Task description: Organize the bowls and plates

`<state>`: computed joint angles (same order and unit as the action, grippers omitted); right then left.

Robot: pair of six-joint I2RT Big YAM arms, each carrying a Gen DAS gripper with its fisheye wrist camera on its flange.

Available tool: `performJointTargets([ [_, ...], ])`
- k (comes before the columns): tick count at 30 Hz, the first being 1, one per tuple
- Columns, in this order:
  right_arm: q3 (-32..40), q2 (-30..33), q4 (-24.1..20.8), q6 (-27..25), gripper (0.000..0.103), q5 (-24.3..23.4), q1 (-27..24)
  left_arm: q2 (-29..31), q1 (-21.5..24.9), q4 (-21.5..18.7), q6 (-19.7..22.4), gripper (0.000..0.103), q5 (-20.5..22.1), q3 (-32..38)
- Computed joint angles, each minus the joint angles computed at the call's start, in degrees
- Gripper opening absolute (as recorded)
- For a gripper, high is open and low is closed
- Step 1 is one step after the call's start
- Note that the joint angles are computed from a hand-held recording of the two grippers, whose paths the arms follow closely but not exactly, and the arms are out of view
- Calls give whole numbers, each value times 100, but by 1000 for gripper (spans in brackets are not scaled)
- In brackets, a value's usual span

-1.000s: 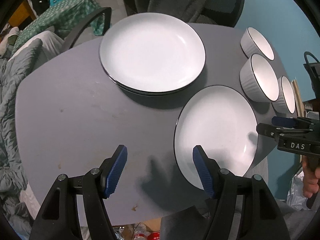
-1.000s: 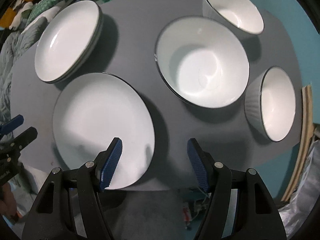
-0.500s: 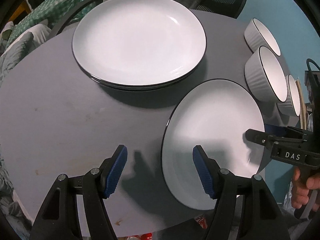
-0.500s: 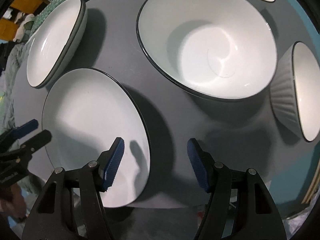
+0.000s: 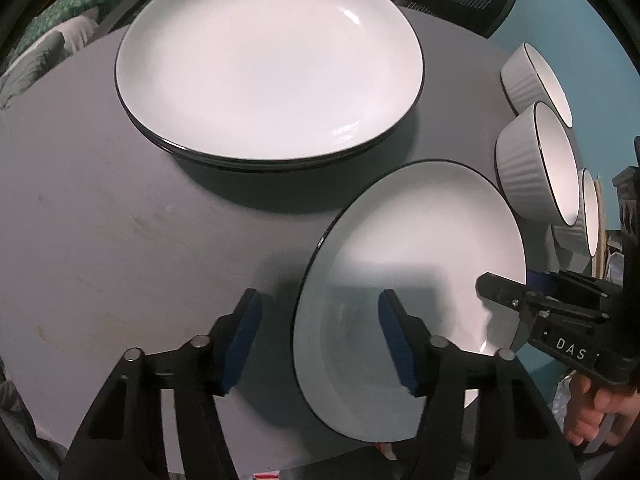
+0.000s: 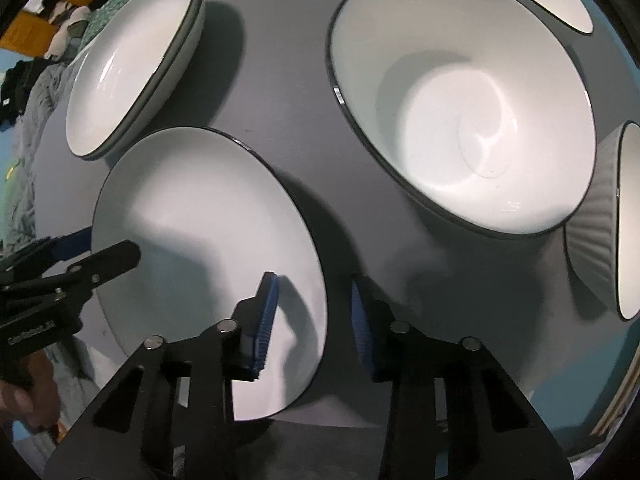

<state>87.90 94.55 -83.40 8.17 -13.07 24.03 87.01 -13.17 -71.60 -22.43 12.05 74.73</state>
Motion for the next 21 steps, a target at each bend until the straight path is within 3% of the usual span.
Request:
performJointTargets([
  [4, 102, 85, -34, -28, 25, -76, 88, -20, -23, -3, -81, 58, 48, -31],
  [9, 217, 228, -93, -77, 22, -242, -43, 129, -27, -96, -30, 37, 119, 9],
  [14, 385, 485, -146, -257, 21, -348, -246, 97, -46, -134, -98, 30, -15, -32],
  [21, 460, 584, -219, -212, 17, -608, -382, 13, 211, -208, -341, 26, 302, -177],
])
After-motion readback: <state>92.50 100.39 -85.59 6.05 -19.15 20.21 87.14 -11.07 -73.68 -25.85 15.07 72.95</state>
